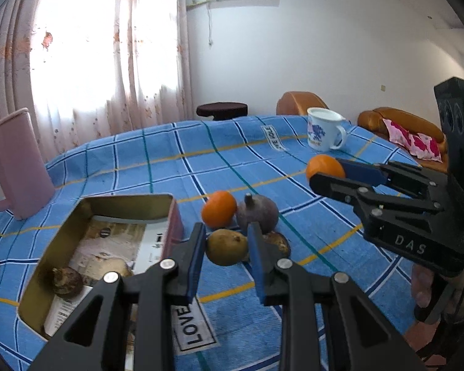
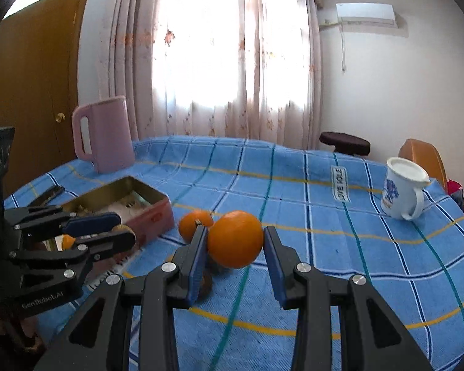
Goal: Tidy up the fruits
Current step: 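Carry the kiwi-like fruit and orange into the tin and open both tools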
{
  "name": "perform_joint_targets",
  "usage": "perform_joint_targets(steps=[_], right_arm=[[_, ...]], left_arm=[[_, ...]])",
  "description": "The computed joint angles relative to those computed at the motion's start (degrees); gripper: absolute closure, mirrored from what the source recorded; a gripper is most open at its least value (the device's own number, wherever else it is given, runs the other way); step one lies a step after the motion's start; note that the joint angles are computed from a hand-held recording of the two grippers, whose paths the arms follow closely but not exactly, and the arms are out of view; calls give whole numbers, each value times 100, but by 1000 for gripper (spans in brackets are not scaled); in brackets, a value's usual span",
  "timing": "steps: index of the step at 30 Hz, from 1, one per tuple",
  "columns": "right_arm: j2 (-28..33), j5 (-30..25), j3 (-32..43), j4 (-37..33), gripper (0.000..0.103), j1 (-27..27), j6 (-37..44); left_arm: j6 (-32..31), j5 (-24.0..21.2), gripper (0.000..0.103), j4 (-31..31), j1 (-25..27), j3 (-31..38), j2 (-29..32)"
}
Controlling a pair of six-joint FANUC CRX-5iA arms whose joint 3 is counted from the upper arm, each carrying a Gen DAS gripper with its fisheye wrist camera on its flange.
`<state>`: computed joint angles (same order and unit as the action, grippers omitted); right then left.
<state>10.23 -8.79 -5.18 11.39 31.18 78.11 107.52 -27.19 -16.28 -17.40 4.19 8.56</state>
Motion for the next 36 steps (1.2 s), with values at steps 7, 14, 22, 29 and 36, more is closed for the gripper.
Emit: perform_joint_targets(steps=[7,14,22,29,36], right_arm=[[56,237,-55,419,65,114,-314],[132,449,-78,848,65,162,-663],[255,392,146,728,65,316,-406],[453,19,700,-221,65,478,609],[673,-311,1170,-750,65,601,1189]], left_arm=[[433,28,74,-399,10,-40,-125],[828,19,74,-732,45,-78,-222],[1078,-16,74,-902,137,-140,-306],[1079,-2,74,-828,311,-222,-358],[1222,-14,74,-860,520,-298,-474]])
